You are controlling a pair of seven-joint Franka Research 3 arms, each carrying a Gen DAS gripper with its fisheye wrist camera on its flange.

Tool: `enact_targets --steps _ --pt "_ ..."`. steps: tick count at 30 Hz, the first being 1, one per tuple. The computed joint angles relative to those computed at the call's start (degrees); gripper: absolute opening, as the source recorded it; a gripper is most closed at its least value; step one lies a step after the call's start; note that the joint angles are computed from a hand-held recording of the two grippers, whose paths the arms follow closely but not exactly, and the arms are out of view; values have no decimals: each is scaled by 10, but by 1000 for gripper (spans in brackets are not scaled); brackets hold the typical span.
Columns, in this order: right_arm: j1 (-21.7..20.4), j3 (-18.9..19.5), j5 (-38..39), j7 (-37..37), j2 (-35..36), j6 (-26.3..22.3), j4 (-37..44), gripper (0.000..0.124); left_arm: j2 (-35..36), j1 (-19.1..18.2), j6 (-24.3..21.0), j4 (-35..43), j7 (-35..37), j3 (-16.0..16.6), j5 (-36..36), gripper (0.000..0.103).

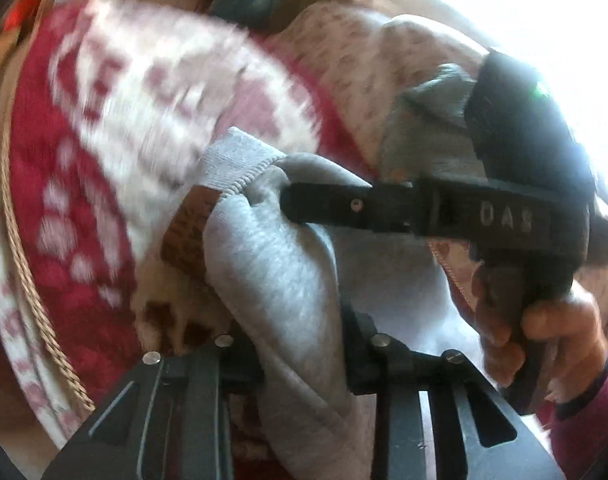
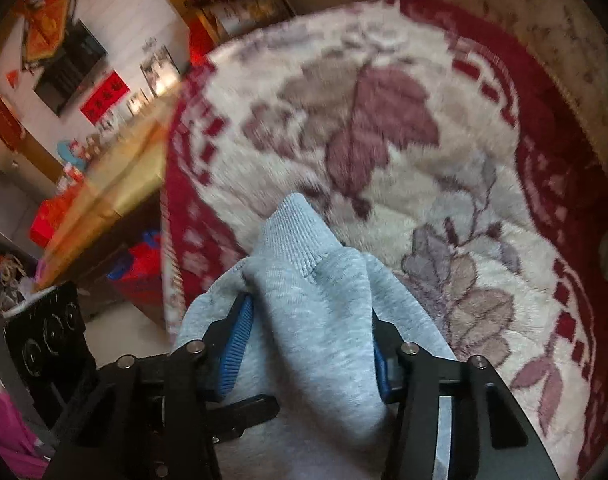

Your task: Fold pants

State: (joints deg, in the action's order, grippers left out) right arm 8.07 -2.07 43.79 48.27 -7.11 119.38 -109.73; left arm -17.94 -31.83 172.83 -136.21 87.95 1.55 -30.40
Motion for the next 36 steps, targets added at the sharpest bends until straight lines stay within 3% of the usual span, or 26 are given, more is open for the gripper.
enact_targets --steps 4,8,17,21,25,27,30,33,35,36 --pt "-5 -16 33 -24 -57 -2 -25 55 -45 135 40 -23 -106 -142 178 28" --pt "-12 -40 47 -32 -134 -6 -66 55 -93 210 58 -36 -151 -234 267 28" --pt "-66 -113 25 -15 -317 -16 -194 57 -144 260 55 -20 -214 -362 398 28" --pt "-123 -133 -29 17 -382 -20 -255 57 -140 229 44 -18 -223 -385 440 28" --pt "-180 -155 -84 46 -421 -43 -304 57 -117 181 24 -20 -223 -387 474 28" --pt "-213 -162 -115 61 -435 -60 -330 57 -110 141 15 -31 -211 -368 487 28" --pt "-266 -171 -165 82 -459 -98 -364 71 -115 80 1 -58 -190 -333 505 28" --pt "-313 -185 -192 92 -484 -115 -384 81 -119 -5 -22 -83 -157 -261 498 35" --pt "-338 -198 -191 101 -500 -118 -387 83 -131 -78 -32 -100 -124 -193 463 41" --pt "-349 -201 -188 105 -508 -116 -388 85 -139 -98 -34 -105 -113 -174 449 50"
